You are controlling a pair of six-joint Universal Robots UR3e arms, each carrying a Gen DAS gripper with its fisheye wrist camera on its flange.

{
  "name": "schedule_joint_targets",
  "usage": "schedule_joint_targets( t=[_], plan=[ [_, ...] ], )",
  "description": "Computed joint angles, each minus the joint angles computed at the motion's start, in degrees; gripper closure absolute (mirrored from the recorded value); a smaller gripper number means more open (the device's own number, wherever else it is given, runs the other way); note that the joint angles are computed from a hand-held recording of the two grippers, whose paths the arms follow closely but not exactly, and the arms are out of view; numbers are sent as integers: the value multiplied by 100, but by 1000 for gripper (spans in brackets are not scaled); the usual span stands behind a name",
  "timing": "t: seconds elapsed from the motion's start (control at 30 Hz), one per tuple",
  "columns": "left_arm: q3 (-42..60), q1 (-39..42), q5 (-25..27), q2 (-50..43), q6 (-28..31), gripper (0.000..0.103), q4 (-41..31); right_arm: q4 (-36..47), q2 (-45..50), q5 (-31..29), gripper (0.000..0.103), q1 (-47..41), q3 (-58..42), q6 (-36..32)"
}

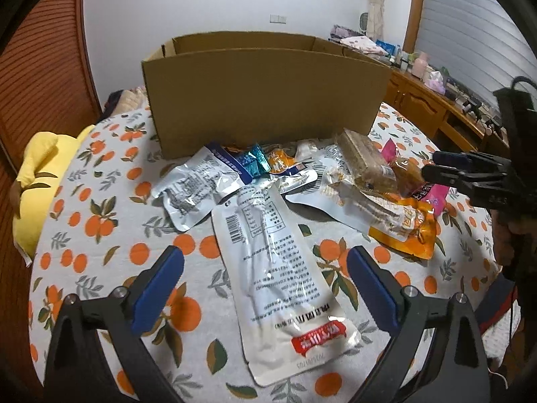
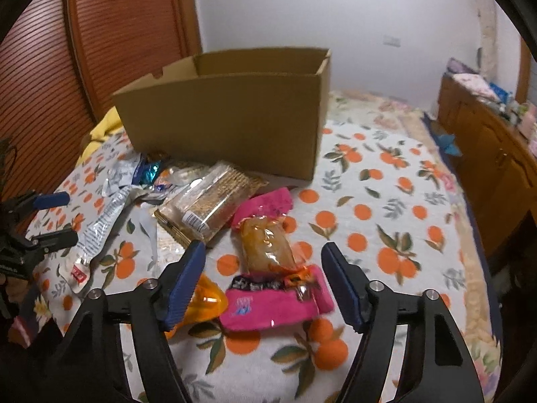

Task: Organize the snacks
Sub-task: 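Lower the left tool onto the white sachet while the right tool grasps the pink-and-orange pack, then lift the white sachet with the left tool while the right tool carries the pink pack over the box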

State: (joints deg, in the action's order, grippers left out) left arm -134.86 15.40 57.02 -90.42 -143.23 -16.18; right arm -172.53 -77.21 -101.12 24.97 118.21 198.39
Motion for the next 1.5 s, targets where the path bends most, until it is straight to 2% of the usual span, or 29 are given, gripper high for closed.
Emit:
schedule_joint_targets(
  t=[0.23,0.43,0.53,0.67,0.73,0.77,0.83,0.87,0.9,1.0,1.23,1.3,1.5],
  plan=[
    [910,-318,308,-630,-316,6,-670,705,391,616,47,-465,-592,-382],
    [1604,-431,420,-1081,-399,13,-1390,1002,536,957,58,-675,-832,-541],
    [1794,-453,451,-1223,-373,15,-1630,1265,631,948,58,-659,-1043,-594],
    [1762,-478,574,-1190,-265,19,-1610,1464,672,976,61,-703,-1139,-631],
    [1729,-443,599,-1149,-115,26,-1614,1477,612,1052,62,-746,-1070,-680],
    [1692,-424,639,-1113,-50,33,-1588,1492,562,1067,63,-758,-1023,-701],
    [1681,-290,551,-1040,162,35,-1788,1504,489,1089,64,-771,-946,-722],
    [1675,-220,526,-1003,276,41,-1868,1511,439,1120,65,-782,-893,-744],
    [1614,-171,554,-954,304,55,-1789,1520,386,1145,65,-791,-838,-768],
    [1805,141,342,-875,573,60,-2400,1572,264,1167,66,-796,-727,-809],
    [1769,221,380,-815,680,54,-2413,1593,144,1083,66,-741,-605,-790],
    [1847,-26,485,-966,441,45,-2192,1530,135,1081,66,-733,-556,-775],
    [2024,-434,797,-1228,80,32,-1809,1395,124,1094,66,-724,-469,-723]
  ],
)
